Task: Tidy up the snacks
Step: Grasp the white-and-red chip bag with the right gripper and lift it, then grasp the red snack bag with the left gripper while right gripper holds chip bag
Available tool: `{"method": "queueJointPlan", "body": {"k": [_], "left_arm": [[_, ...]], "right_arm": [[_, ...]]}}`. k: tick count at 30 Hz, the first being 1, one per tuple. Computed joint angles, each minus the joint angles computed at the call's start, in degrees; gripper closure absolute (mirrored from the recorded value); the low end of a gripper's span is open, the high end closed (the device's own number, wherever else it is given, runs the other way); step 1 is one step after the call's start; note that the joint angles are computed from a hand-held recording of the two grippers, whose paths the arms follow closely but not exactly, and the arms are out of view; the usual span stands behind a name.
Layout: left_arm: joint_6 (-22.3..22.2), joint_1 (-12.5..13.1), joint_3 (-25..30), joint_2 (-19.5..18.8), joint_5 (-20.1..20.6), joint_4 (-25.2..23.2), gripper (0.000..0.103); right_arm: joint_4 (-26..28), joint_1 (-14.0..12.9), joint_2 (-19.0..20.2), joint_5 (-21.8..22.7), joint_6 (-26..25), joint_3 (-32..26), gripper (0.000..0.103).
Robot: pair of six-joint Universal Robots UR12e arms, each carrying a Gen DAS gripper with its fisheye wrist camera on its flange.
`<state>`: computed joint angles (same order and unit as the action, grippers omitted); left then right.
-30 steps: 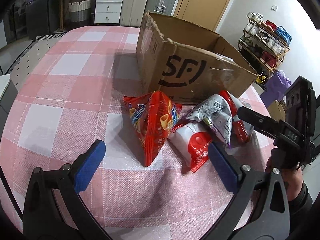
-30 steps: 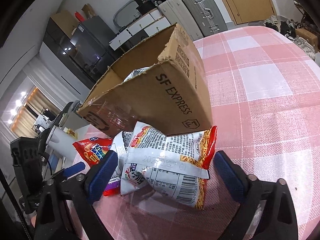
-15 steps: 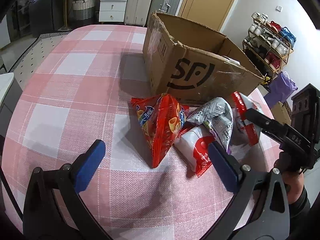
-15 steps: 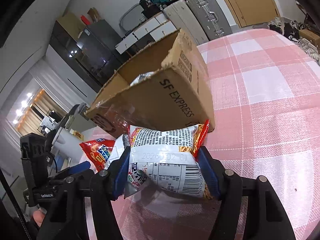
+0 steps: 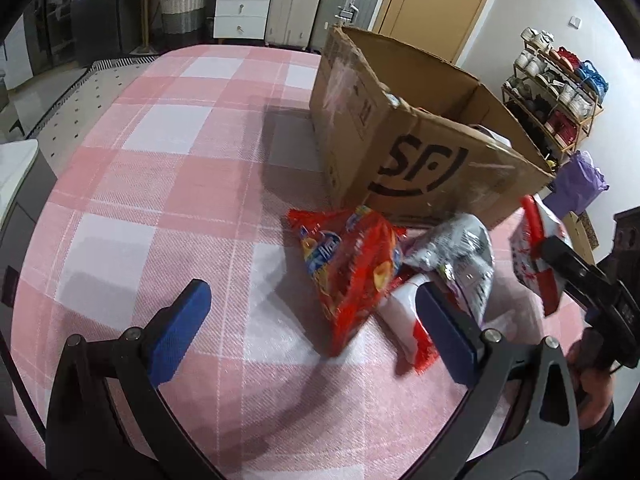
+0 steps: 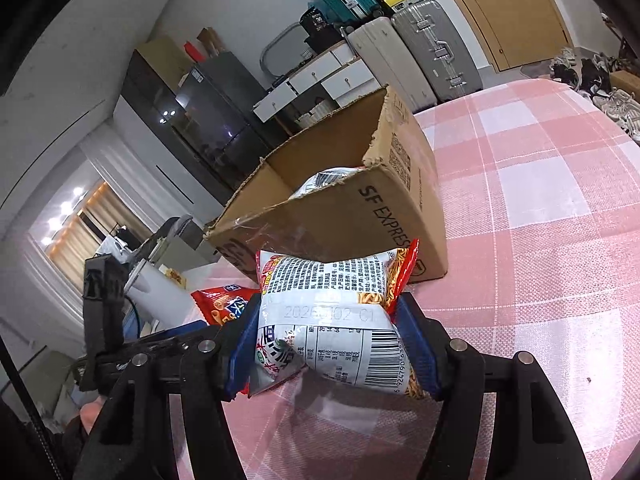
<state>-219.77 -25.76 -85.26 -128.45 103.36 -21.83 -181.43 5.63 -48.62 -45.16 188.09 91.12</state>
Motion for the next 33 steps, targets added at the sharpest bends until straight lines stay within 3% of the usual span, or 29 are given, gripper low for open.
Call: {"method": "queueJointPlan", "body": {"k": [8,17,23,26,28,29,33], "left_arm": [[0.77,0.58,1.21,-0.92,-0.58,-0.61,0.001],[1.11,1.49,1.72,-1.87,-4.03,1.74,0.002],[2.14,1.63,2.27,-2.36,-5.25,2.91,0.021],[3.90,1.30,3.38,-2.97,-3.90,0.93,0.030],[5.45,1.15,3.83,-3.37,-3.89,0.54,0.040],[6.08,1.30,3.62,-3.46,-5.79,1.68,0.054],[6.93,1.11,3.74,-3.45,-5.83,1.53,0.060]], "right_arm": [[-1.77,-0.28,-0.03,0.93,0.94,0.46,0.037],[-2.32,-0.46,-0.05,1.68,1.44,0.75,0.037],[-2.62,-0.54,-0.05,1.79,1.75,0.81,0.037],[-3.07,-0.61,0.03,2.13,2.12,0.88,0.037],[-3.33,-0.61,0.05,2.34,2.30,0.99,0.037],[-3.23,-0.64,0.13,2.44,2.33,0.85,0.037],[-2.80,-0.61,0.14,2.53,2.39,0.85,0.037]]}}
